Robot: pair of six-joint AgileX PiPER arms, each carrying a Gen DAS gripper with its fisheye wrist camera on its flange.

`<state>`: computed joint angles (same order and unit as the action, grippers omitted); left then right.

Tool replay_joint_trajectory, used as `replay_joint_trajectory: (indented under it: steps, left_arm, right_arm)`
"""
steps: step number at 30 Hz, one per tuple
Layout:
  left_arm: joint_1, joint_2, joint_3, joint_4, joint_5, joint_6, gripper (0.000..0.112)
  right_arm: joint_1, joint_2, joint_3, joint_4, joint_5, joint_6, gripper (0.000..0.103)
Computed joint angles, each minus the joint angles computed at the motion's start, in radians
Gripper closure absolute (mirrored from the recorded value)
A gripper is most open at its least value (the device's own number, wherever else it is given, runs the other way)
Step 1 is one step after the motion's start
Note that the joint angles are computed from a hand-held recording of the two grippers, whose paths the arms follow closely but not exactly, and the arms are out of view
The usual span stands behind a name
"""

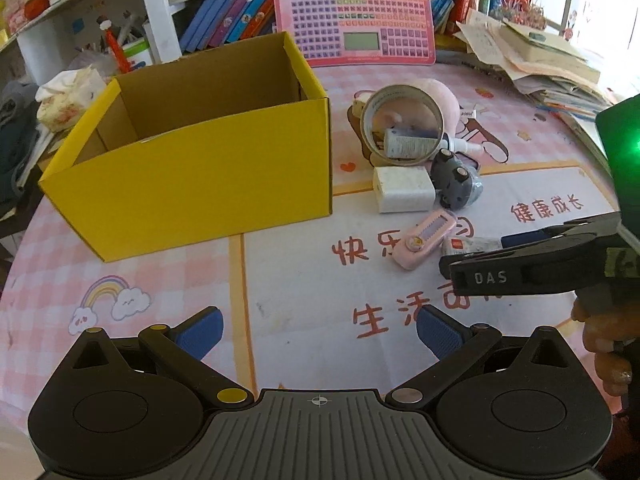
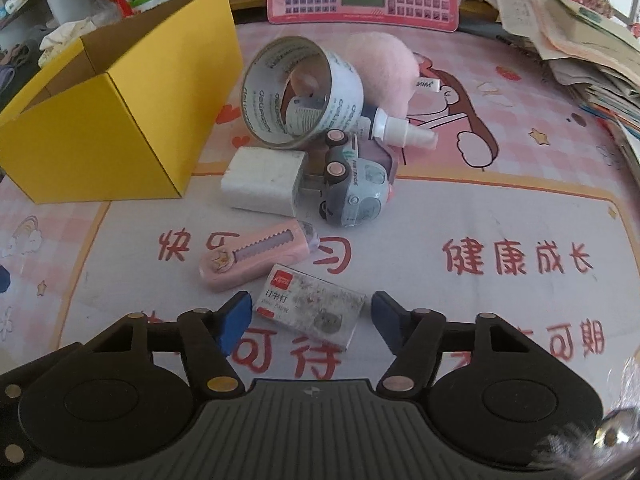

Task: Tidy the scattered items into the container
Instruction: 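Close the right tool on the white-and-red staple box, then grasp the pink correction-tape roller with the left tool while the right holds the staple box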

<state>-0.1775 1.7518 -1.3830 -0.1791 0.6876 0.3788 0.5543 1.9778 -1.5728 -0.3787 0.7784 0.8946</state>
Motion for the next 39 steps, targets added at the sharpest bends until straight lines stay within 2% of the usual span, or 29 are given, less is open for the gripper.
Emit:
replay_joint_trajectory:
  steps: [6, 12, 15, 17, 22, 25, 29, 30, 32, 35, 39]
  left_arm:
    - [-0.047, 0.066, -0.065, -0.020, 0.010, 0.005, 0.009]
    - [-0.093, 0.165, -0.173, -0.046, 0.036, 0.025, 0.020]
    - [-0.123, 0.216, -0.229, -0.016, 0.044, 0.019, 0.038]
    - [-0.139, 0.252, -0.275, 0.019, 0.067, -0.004, 0.054]
    - [-0.158, 0.301, -0.344, 0.021, 0.094, 0.008, 0.056]
    - [-0.166, 0.329, -0.375, 0.021, 0.113, 0.011, 0.065]
    - [-0.158, 0.340, -0.382, -0.019, 0.118, 0.033, 0.069]
    - [-0.157, 0.340, -0.383, -0.022, 0.121, 0.034, 0.071]
    - [-0.156, 0.335, -0.380, -0.028, 0.130, 0.044, 0.082]
    - [-0.141, 0.325, -0.373, -0.078, 0.157, 0.069, 0.088]
    - [-0.130, 0.278, -0.319, -0.104, 0.132, 0.080, 0.089]
  right_arm:
    - [-0.030, -0.024, 0.036, -0.031, 0.005, -0.023, 0.044]
    - [-0.078, -0.079, 0.120, -0.042, -0.006, -0.011, 0.044]
    - [-0.097, -0.096, 0.146, -0.038, -0.015, -0.015, 0.044]
    - [-0.111, -0.097, 0.149, -0.026, -0.025, -0.033, 0.044]
    - [-0.124, -0.100, 0.156, -0.006, -0.042, -0.067, 0.043]
    - [-0.129, -0.100, 0.155, 0.001, -0.047, -0.087, 0.043]
    - [-0.129, -0.104, 0.164, 0.000, -0.057, -0.094, 0.044]
    - [-0.129, -0.105, 0.166, 0.000, -0.060, -0.094, 0.044]
    - [-0.135, -0.115, 0.180, 0.018, -0.080, -0.104, 0.044]
    - [-0.133, -0.127, 0.193, 0.031, -0.108, -0.114, 0.044]
    - [-0.117, -0.141, 0.198, 0.024, -0.122, -0.130, 0.044]
